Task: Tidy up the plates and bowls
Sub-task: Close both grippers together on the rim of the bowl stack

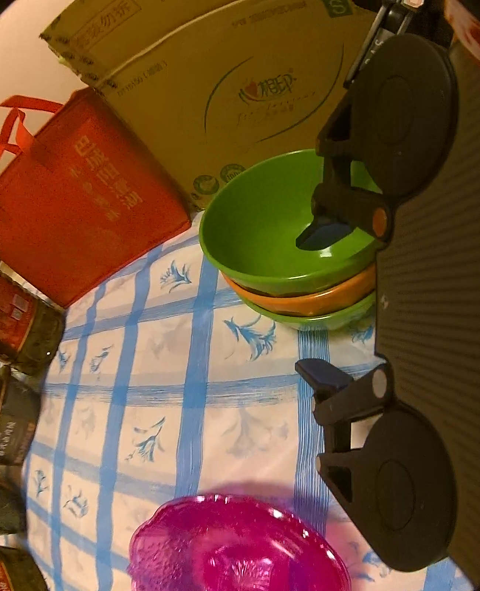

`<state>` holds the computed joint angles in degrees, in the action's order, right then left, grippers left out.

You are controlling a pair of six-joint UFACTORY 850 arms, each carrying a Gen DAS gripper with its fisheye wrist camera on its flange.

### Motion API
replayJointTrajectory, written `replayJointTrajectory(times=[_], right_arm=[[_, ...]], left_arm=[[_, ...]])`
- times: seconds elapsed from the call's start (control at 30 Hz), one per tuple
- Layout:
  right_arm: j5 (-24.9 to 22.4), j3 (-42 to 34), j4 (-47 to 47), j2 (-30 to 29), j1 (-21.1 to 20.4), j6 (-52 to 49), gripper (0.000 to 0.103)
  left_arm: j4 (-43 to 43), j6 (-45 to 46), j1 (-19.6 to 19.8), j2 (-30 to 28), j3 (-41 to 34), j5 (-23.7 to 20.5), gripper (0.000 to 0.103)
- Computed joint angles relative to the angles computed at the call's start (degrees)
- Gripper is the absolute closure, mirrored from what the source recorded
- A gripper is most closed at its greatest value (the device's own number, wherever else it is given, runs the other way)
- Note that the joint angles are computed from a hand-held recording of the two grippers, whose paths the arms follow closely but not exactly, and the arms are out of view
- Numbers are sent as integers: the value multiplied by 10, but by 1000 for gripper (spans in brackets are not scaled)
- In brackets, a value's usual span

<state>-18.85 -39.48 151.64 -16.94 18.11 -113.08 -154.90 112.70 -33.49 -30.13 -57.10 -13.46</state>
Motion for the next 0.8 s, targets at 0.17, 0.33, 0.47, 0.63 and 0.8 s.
replayJointTrajectory(times=[0.17,0.33,0.47,0.63,0.8], right_arm=[[10,-22,-38,-27,-2,28,38],[13,-34,-69,-43,-3,54,38],[17,-43,-97,-54,-4,79,40],[11,-52,-134,-67,-7,116,50],[17,-58,-148,-73,-6,131,59]], left_arm=[[78,-69,3,-20,-20,4,53],[143,-122,2,-32,-36,12,59],[189,-158,0,-41,-49,22,62],[204,-164,-2,-47,-59,33,64],[237,-188,-5,-53,-68,46,68]])
